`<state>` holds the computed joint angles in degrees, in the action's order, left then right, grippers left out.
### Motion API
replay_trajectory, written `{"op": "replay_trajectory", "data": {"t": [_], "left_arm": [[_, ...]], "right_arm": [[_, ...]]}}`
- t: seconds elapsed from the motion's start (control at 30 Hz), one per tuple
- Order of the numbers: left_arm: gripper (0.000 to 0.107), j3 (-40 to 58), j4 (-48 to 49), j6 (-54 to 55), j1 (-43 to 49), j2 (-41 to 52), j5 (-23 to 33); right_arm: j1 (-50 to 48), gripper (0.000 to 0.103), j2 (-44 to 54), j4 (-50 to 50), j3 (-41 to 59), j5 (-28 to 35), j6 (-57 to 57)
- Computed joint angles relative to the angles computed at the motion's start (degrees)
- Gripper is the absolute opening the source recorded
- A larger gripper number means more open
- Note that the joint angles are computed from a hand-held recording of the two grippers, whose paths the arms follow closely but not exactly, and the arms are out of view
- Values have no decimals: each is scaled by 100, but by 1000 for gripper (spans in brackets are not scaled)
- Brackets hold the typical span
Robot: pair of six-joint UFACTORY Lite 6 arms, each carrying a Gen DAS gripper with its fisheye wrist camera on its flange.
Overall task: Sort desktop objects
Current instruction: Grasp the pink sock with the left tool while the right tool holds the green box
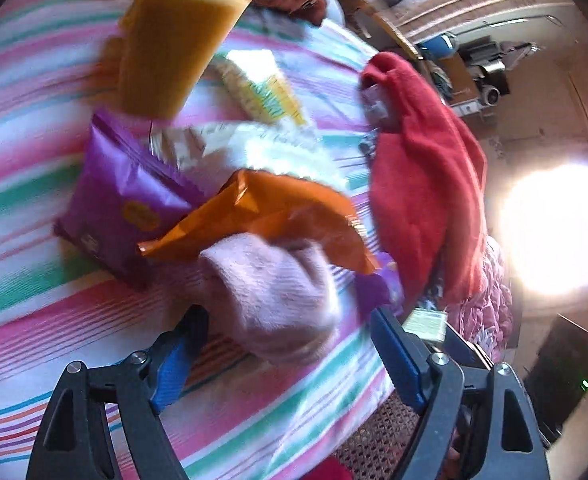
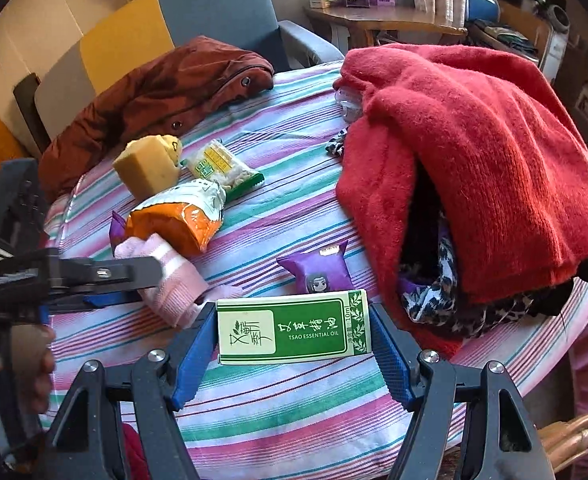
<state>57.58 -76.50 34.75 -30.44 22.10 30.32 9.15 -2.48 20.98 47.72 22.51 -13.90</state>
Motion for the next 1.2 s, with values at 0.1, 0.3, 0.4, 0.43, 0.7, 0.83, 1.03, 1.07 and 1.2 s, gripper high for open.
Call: {"op": "replay_trajectory", "data": {"t": [0.1,0.3,0.4,0.43,0.7,0.83,1.03,1.07,1.2], "left_arm": [[84,-406,-1052,871,183,-112,125],[84,-91,-581,290,409,159,540],[87,133,-106,-168,303,226,467],[87,185,-9,-256,263,265,433],[80,509,856,-1269,51,361,177],[63,615,1519,-1933,-131,346,-77],[45,234,1283,-1279,-314,74,-464],[44,134,1142,-1087,-314,10,-509],[44,-507,868,-454,-284,-523,-737]], "right_arm": [[-53,74,-13,237,-30,-10,-252],[-127,74,-35,539,-84,-10,-583],[-115,74,-46,493,-95,-34,-514],[-117,74,-54,490,-101,-36,-507],[-168,74,-83,624,-111,-9,-603],[-168,74,-97,627,-120,-21,-591],[-159,74,-102,599,-127,-23,-553],[-159,74,-99,586,-125,-19,-544],[-136,74,-75,533,-103,-2,-509]]}}
